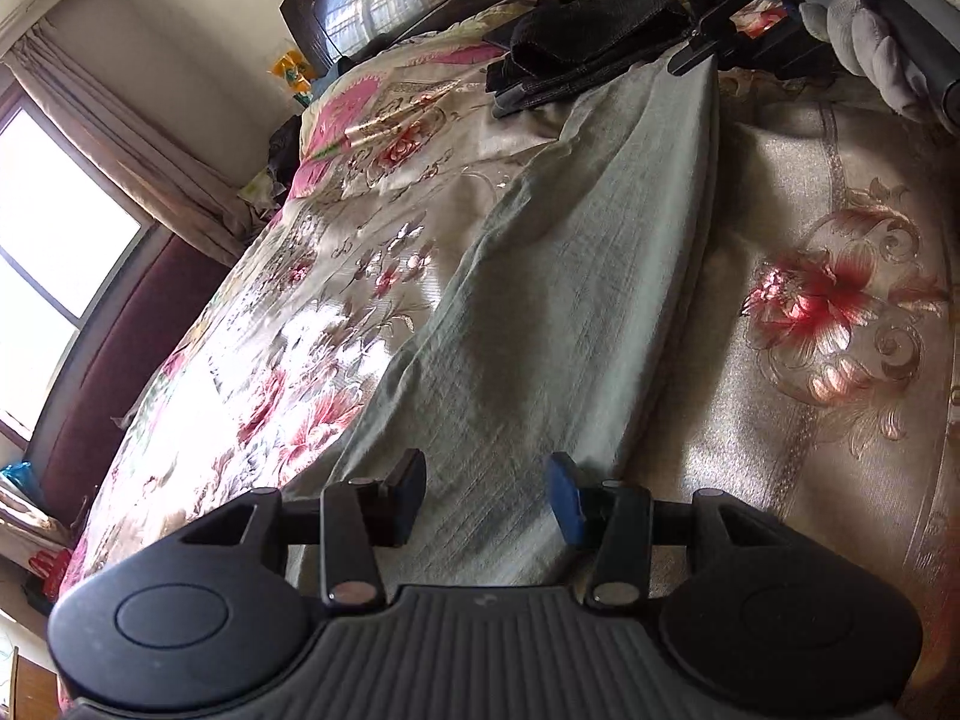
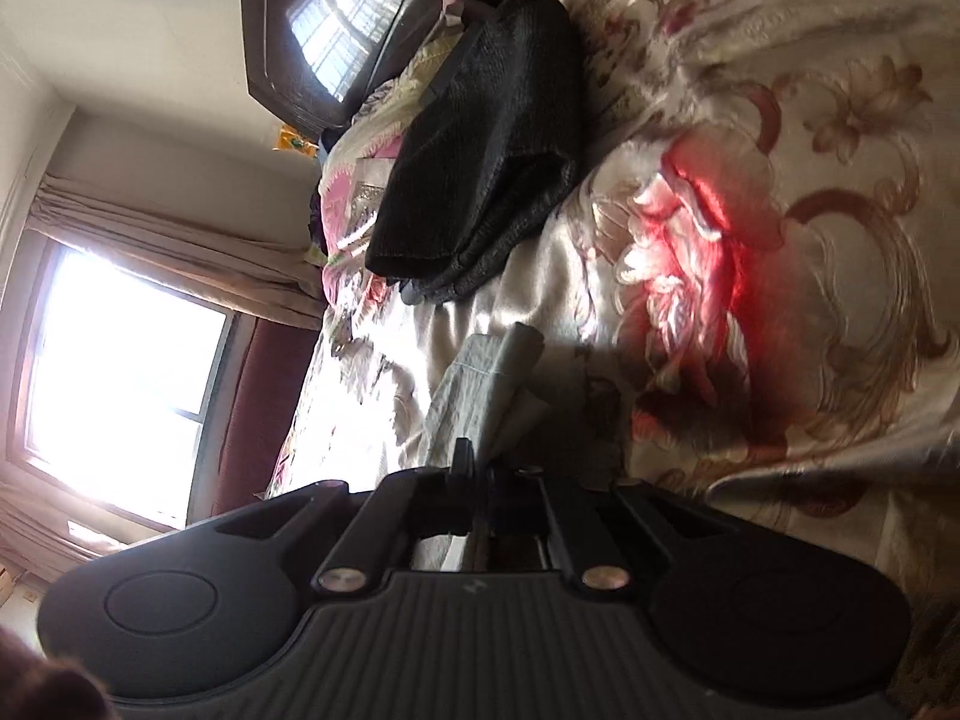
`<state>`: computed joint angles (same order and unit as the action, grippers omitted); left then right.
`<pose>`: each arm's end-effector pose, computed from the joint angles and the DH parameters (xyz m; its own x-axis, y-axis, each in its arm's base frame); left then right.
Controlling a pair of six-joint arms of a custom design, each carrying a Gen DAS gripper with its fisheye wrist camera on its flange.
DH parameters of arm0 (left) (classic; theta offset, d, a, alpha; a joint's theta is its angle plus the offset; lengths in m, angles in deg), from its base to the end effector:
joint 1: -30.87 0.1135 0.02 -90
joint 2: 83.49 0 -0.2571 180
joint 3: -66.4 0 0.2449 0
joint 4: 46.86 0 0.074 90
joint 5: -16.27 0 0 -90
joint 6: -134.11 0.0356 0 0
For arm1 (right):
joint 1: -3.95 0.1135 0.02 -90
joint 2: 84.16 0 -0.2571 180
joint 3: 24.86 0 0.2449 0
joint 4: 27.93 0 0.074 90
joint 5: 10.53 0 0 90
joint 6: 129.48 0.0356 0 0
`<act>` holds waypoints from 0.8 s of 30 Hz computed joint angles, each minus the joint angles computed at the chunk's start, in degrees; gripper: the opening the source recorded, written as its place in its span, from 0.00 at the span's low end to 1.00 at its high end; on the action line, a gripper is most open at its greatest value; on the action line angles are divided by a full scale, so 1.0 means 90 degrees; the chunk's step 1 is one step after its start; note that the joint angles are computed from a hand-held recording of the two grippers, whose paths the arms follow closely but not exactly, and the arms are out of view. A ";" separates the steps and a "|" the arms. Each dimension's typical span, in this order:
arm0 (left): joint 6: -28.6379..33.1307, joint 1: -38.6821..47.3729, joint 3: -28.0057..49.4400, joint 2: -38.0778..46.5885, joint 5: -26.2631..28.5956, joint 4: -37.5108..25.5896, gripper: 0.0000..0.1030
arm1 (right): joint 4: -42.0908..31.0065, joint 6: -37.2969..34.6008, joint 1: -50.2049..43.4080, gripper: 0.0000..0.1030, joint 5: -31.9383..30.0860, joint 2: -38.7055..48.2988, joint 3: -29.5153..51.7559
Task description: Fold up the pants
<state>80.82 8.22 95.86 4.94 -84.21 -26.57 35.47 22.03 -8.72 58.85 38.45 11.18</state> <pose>0.2095 -0.0804 0.0925 -0.3144 0.7681 -0.5579 0.5433 0.6275 0.5578 0.2680 -0.0474 0.0434 -0.2803 0.9061 -0.3167 0.2846 0.3936 0.8741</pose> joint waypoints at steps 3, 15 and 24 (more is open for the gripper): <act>-0.0246 -0.0115 0.0143 0.0080 0.0091 -0.0187 0.55 | -0.0629 -0.0476 0.0199 0.04 0.0220 -0.0620 -0.0033; 0.0114 0.2200 -0.1020 -0.1972 0.1558 -0.0536 0.56 | -0.4243 -0.2641 0.3355 0.04 0.1151 -0.2573 0.1731; 0.1400 0.7083 -0.0562 -0.0653 0.4016 0.0112 0.57 | -0.6785 -0.3532 0.6073 0.04 0.1765 -0.0357 0.5935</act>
